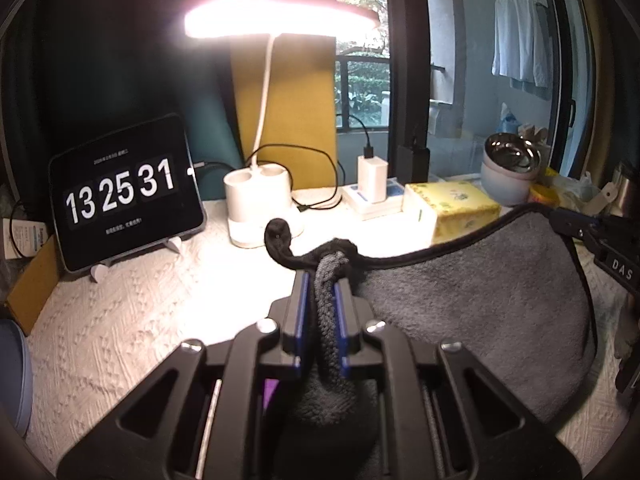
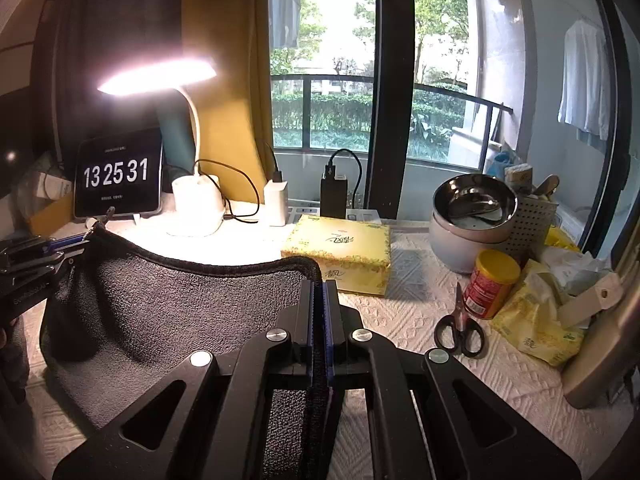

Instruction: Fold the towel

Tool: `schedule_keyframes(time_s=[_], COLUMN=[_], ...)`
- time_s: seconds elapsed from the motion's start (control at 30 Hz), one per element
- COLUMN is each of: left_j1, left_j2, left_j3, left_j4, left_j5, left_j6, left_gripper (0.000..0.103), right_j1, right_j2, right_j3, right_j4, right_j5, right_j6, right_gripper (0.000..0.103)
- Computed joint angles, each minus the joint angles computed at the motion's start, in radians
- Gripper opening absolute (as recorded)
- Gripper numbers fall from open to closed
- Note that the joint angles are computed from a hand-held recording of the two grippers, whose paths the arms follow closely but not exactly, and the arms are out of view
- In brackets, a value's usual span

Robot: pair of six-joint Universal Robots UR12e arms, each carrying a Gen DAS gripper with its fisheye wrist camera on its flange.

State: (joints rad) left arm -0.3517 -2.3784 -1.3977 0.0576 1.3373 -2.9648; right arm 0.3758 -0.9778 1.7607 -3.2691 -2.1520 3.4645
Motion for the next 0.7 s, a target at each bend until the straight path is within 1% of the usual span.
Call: schedule_keyframes(time_s=[0.2, 0.33, 0.43, 0.63, 0.7], left_j1=[-0.001, -0.002, -0.002, -0.007, -0.009], left_j2=[-0.026, -0.040, -0.047, -0.056, -0.055], left_j3=[0.041, 0.068, 0.085, 0.100, 0.100], left_j4=[-0.068, -0.129, -0.180, -0.213, -0.217], left_j5=[0.014, 0.022, 0.027, 0.069, 0.085], left_j6=[-0.006, -0.008, -0.028, -0.038, -0.042], left_gripper=[0.013, 0.015, 0.017, 0.026, 0.033], right_j1=[-0.016, -0.025, -0.029, -0.034, -0.034], right_j2=[0.015, 0.021, 0.025, 0.025, 0.025], right_j3=[-0.008, -0.015, -0.022, -0.031, -0.033], right_j4=[0.037, 0.086, 0.124, 0.177, 0.189], right_j5=[0.020, 0.034, 0.035, 0.038, 0.033], right_j6=[0.024, 0.050, 0.063, 0.093, 0.100], right_gripper=[0.005, 0.005, 0.005, 0.005, 0.005])
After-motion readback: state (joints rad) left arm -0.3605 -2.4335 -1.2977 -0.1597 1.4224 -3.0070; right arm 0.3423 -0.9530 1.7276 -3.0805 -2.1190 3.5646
